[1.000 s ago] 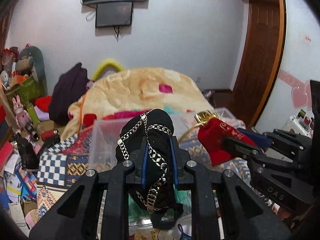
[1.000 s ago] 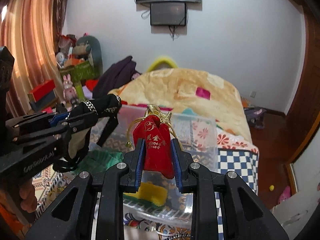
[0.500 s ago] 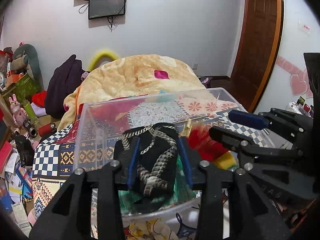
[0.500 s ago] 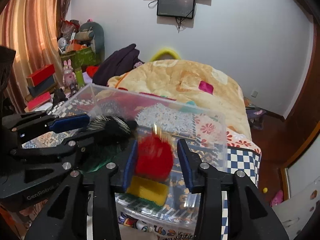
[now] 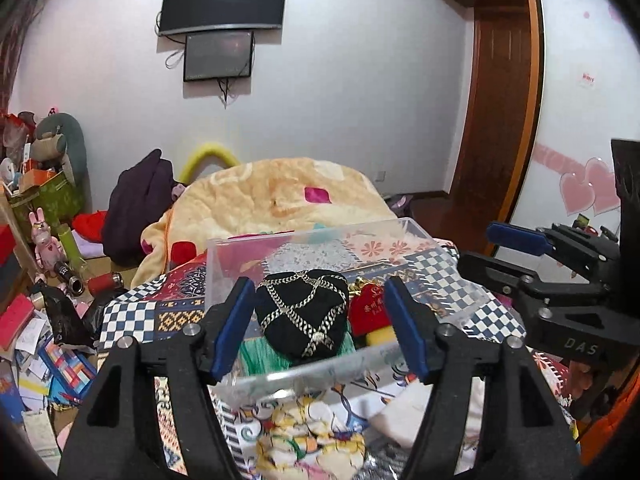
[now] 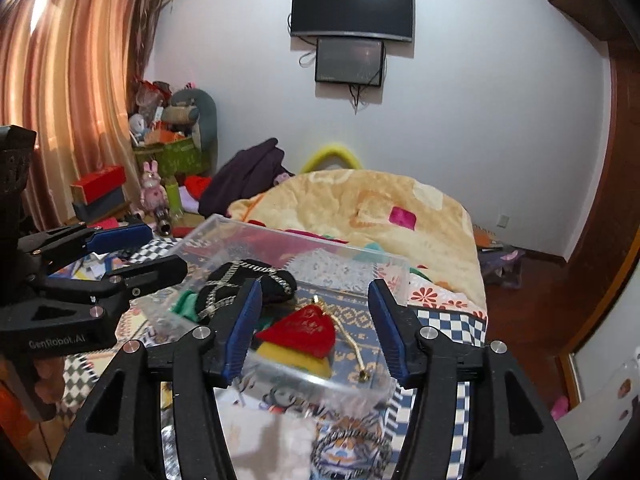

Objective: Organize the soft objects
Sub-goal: 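Lower the beanie and red pouch into the clear box and open both tools, then grasp the floral scrunchie with the left tool while the right tool grasps the white drawstring bag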

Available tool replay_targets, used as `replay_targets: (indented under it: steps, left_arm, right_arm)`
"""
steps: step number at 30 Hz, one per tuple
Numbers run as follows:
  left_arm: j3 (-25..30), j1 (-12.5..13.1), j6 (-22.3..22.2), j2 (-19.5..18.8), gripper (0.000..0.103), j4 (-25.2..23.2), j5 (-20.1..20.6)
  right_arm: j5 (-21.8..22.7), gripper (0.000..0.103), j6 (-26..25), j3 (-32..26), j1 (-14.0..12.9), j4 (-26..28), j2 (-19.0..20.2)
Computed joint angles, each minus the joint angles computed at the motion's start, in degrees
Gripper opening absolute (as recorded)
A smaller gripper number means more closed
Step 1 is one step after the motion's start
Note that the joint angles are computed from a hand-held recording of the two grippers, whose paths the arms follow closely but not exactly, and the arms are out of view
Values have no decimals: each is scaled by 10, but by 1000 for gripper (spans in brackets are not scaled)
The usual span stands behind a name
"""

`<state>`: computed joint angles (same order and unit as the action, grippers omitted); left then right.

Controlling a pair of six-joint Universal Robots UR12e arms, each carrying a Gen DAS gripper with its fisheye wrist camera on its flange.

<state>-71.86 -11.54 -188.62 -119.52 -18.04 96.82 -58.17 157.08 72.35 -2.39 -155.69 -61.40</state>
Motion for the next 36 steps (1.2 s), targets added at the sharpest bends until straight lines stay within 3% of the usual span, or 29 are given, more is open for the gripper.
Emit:
replay_targets:
  steps: [7,17,21,29,33,36]
  left_arm:
    - [-44,1,-17,22,70,12,-14]
    - [-93,-3,-19,35,70,0,-16]
    - [-101,-3,-36,34,70,-17,-10]
    - [-109,4,-72,33,70,-49,-17]
    - [-110,-2,-76,31,70,-52,14]
    - [-111,-2,-80,30,69,-55,11]
  right_arm:
    - [19,57,4,50,-9,-18,-22]
    - [8,59,-25,81,-9,41,-33]
    - [6,70,-42,90,-10,70,-36]
    - [-7,70,-56,91,-7,107,-32]
    - [-8,70,-60,97,-9,117,-34]
    - [-5,69,-62,98,-9,129,-35]
